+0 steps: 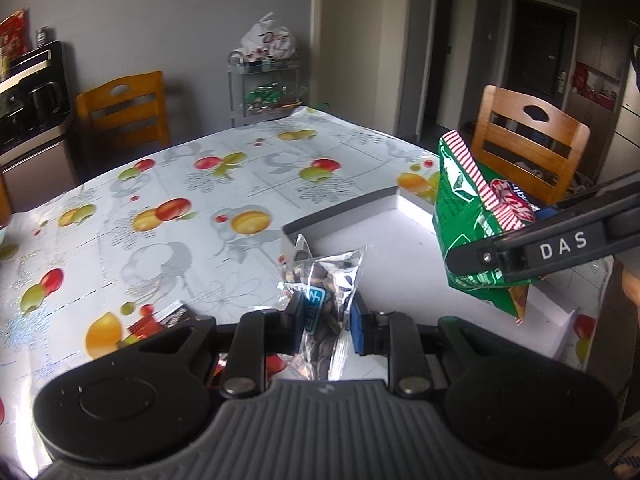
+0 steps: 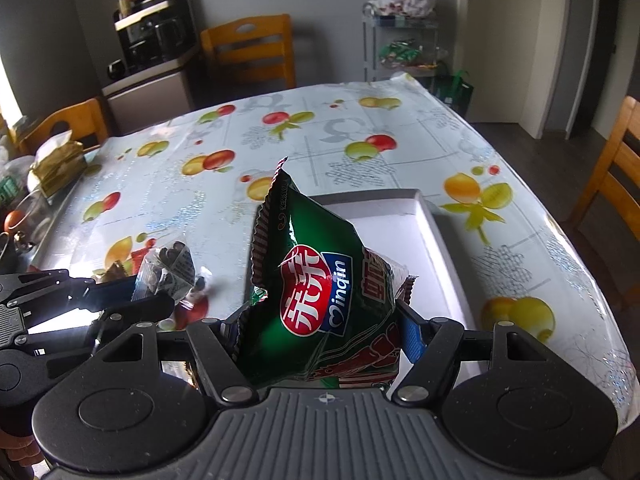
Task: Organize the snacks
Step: 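Carry the green chip bag and clear nut bag over the white tray with both grippers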
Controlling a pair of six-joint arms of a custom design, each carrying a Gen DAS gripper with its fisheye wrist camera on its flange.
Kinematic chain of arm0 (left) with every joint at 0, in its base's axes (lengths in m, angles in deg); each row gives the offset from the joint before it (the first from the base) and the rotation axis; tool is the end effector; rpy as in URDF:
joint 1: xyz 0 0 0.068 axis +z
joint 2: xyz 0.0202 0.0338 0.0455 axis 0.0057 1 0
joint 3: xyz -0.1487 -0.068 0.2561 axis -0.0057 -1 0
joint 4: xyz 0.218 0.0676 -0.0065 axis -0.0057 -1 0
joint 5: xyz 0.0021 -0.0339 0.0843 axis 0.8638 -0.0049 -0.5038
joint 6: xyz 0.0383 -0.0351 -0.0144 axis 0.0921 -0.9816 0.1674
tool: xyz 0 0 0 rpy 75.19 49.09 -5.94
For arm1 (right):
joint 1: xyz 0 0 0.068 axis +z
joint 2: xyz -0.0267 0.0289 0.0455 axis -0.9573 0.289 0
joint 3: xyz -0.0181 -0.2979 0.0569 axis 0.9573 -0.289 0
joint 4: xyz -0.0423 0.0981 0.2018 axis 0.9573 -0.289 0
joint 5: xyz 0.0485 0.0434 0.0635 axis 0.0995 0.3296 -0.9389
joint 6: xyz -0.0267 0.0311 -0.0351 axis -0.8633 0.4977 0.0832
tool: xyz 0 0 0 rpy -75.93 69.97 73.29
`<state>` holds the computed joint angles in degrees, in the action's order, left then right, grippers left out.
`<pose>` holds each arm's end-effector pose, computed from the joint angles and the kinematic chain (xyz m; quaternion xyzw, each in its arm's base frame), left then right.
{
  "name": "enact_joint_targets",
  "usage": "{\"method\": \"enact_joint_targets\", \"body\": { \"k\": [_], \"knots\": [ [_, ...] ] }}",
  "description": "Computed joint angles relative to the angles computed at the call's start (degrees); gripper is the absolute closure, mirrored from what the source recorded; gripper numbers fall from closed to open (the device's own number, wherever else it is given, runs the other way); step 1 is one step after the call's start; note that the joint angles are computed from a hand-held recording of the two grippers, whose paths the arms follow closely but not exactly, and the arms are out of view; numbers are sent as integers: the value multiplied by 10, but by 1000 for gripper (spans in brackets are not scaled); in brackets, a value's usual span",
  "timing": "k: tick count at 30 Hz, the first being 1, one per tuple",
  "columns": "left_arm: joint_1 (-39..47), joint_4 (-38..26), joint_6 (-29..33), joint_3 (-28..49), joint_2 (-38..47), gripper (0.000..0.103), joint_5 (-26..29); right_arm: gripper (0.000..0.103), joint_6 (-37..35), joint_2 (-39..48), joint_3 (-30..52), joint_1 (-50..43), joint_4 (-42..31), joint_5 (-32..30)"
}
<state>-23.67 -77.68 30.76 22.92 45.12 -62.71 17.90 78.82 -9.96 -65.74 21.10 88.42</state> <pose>0.3418 -0.1629 0.2413 0.3296 0.8373 -0.1720 0.4010 0.2948 0.0310 0.2518 0.1242 0.9191 -0.0189 0.3734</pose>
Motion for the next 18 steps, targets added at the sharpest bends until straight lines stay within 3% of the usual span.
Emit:
{"method": "enact_joint_targets", "body": {
  "k": [18],
  "knots": [
    [-59, -14, 13, 26, 25, 83, 25, 33, 4, -37, -51, -46, -7, 5]
  ]
}}
